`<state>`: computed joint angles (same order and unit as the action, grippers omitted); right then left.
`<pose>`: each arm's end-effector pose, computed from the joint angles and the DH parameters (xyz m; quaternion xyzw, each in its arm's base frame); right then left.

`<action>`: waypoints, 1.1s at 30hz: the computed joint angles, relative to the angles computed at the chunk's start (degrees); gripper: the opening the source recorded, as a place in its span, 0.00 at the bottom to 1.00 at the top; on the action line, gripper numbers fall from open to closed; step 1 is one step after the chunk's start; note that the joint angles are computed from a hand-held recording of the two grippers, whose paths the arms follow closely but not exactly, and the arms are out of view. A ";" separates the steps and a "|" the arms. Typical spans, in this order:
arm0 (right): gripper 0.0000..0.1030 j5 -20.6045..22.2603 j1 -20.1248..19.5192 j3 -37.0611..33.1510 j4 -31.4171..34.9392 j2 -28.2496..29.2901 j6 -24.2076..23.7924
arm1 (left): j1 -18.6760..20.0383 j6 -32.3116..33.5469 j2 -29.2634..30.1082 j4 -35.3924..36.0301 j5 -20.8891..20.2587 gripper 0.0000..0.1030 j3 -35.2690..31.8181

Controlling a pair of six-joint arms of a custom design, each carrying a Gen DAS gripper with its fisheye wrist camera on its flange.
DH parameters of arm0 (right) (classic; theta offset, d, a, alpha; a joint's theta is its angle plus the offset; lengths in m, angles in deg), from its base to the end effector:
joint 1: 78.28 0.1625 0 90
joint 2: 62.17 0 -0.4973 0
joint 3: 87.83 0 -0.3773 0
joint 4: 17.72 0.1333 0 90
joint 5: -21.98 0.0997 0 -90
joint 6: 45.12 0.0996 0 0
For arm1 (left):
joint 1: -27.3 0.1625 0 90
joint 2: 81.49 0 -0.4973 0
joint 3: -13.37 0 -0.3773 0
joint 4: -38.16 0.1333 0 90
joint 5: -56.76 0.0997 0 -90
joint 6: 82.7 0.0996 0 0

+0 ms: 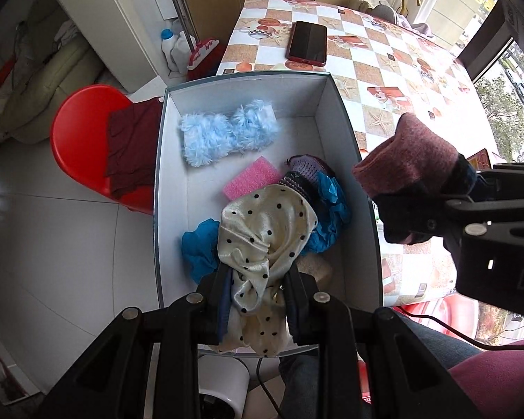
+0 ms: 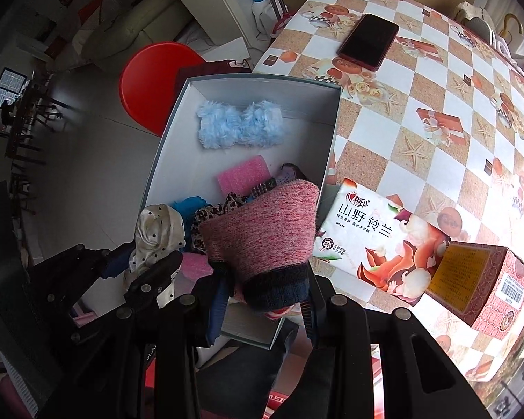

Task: Organize soft objects
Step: 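Hold the pink sock and polka-dot scrunchie above the white box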

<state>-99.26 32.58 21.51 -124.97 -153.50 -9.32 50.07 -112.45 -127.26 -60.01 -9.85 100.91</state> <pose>0.2350 -0.3875 0.4565 -0.1234 -0.9551 0.1222 0.2400 -0.5424 -0.4151 0.1362 0.3567 0.8689 0.0423 0.3406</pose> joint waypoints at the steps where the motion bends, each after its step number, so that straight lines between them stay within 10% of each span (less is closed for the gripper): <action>1: 0.36 -0.03 0.02 -0.07 0.04 0.08 -0.04 | 0.04 -0.04 0.04 0.03 -0.01 0.28 -0.03; 33: 0.36 0.33 -0.45 -0.50 -0.02 0.94 -0.92 | 0.91 -0.27 0.39 0.17 -0.25 0.28 -0.54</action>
